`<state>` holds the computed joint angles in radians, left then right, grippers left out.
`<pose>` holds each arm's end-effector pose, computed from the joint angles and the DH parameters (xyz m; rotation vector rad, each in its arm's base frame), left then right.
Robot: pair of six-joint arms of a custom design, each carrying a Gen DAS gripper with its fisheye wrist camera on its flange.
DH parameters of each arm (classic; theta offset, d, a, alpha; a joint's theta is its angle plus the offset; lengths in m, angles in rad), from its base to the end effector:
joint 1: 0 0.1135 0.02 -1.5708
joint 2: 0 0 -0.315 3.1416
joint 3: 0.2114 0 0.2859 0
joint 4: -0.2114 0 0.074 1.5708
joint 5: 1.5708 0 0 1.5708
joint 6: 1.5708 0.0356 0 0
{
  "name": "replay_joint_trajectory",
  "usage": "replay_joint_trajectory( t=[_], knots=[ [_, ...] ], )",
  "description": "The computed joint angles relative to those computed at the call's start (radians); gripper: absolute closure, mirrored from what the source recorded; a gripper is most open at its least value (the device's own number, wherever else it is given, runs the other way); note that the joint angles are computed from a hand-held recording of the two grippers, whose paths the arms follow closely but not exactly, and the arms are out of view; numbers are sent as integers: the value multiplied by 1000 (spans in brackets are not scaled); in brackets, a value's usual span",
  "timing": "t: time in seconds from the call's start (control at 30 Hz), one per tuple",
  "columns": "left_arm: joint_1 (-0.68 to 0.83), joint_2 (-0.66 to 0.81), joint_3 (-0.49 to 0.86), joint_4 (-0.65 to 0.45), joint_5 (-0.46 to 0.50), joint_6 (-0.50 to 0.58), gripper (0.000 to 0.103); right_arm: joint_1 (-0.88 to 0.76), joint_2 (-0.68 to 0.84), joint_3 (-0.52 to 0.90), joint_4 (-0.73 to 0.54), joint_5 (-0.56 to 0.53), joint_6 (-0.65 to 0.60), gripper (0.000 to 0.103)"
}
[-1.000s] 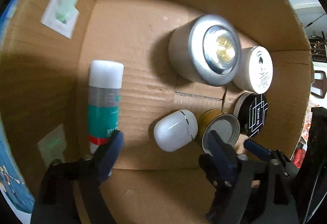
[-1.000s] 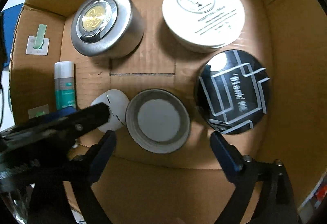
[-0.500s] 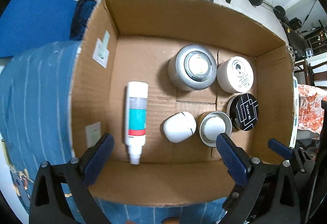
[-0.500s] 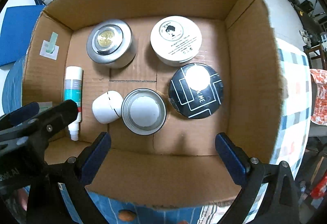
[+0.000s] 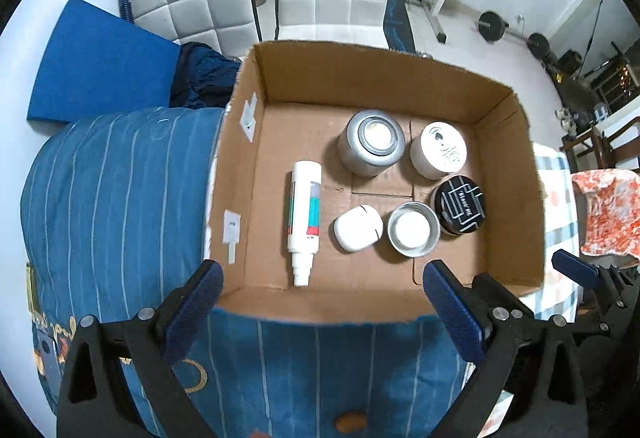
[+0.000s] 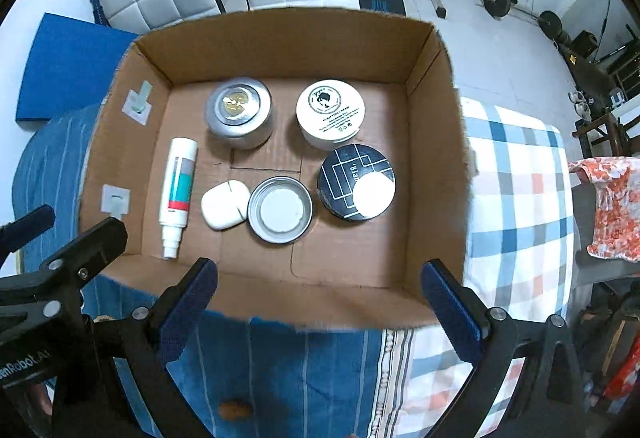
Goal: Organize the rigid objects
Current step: 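Withdraw both tools from the box back toward the bed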
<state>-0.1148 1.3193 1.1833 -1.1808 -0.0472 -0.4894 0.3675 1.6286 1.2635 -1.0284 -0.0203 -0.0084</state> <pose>0.2527 -0.0275 0.3341 -0.5457 2.8328 -0.0446 0.3171 0.1228 0.2763 -0.5575 2.9170 0.0768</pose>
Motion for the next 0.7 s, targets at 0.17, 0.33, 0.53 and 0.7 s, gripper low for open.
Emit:
replay_joint_trajectory(
  t=[0.17,0.33,0.53,0.7],
  knots=[
    [-36,-82,24,-52,-33,-33,0,-15,-101,16,-64,-4,-15,0],
    [-92,-140,81,-119,-72,-63,0,-22,-201,29,-115,-10,-26,0],
    [-192,-177,165,-203,-156,-113,1,-36,-296,56,-180,-22,-34,0],
    [-267,-191,207,-240,-201,-159,1,-49,-365,75,-231,-55,-40,0]
  ],
)
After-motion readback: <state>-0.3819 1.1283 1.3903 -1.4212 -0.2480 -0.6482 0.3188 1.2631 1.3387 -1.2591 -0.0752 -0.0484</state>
